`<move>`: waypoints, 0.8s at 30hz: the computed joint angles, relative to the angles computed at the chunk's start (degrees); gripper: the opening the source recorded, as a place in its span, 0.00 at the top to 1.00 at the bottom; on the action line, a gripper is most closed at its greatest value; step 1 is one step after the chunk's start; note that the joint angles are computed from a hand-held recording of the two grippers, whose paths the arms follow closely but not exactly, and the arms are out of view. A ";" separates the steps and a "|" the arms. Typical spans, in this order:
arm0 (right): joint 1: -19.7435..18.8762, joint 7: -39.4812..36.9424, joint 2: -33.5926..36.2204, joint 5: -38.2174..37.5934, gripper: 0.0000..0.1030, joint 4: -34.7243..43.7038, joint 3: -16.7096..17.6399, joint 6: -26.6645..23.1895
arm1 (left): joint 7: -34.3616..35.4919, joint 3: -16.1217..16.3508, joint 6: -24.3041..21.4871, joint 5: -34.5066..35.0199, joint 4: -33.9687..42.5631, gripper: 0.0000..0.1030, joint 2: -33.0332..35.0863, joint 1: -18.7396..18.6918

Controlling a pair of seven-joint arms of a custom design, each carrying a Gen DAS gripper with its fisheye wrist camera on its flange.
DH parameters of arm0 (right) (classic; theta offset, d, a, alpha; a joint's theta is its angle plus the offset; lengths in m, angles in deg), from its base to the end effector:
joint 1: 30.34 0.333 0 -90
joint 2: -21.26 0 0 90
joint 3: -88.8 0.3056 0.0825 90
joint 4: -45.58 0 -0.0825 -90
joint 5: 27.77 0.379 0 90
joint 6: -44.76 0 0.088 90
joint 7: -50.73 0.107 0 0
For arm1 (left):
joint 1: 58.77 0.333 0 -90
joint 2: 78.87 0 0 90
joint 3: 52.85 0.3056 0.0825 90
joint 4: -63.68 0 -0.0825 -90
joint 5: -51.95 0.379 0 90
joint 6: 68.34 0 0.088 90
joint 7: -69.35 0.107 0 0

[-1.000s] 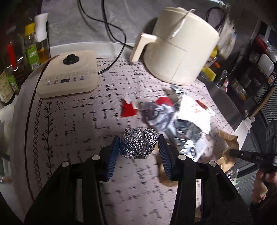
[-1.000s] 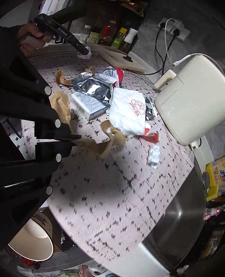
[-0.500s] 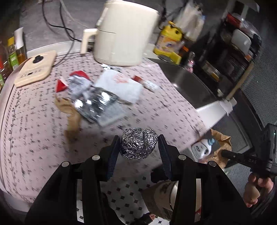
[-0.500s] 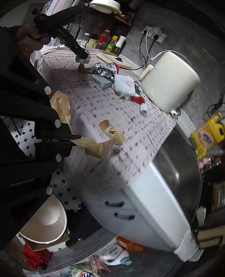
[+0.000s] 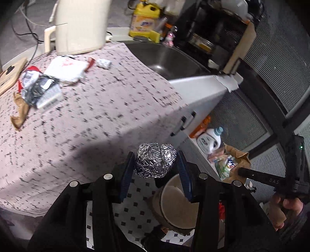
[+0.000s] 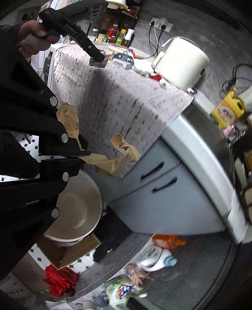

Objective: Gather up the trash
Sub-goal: 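Carry the foil ball down to the white bin and release it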

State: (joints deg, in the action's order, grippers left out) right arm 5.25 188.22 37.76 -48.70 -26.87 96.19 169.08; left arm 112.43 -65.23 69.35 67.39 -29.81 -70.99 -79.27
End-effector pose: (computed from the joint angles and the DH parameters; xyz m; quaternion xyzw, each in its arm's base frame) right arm 0.5146 0.4395 0.6591 -0.6700 0.6603 -0.1565 0.3009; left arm 0.5475 -0.3409 0.5986 -0.7059 0.6279 -0.3007 0.1307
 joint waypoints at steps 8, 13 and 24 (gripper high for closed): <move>-4.51 -0.60 -7.51 5.22 0.94 -13.52 0.77 0.52 | 1.23 -1.15 -1.08 -2.24 4.43 0.58 5.51 -3.63; -6.35 -3.76 -7.75 10.39 0.81 -15.46 1.38 -2.21 | 2.28 -0.69 -2.74 -3.13 7.22 0.58 8.00 -5.65; -7.29 -0.85 -14.46 5.41 0.41 -20.99 1.60 -0.96 | 3.15 -0.48 -4.59 -5.44 11.10 0.55 11.71 -8.21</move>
State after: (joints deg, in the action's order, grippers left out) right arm -2.04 187.38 23.30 -43.29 -47.86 97.80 168.12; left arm 115.58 -65.71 64.75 61.95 -18.71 -59.28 -87.48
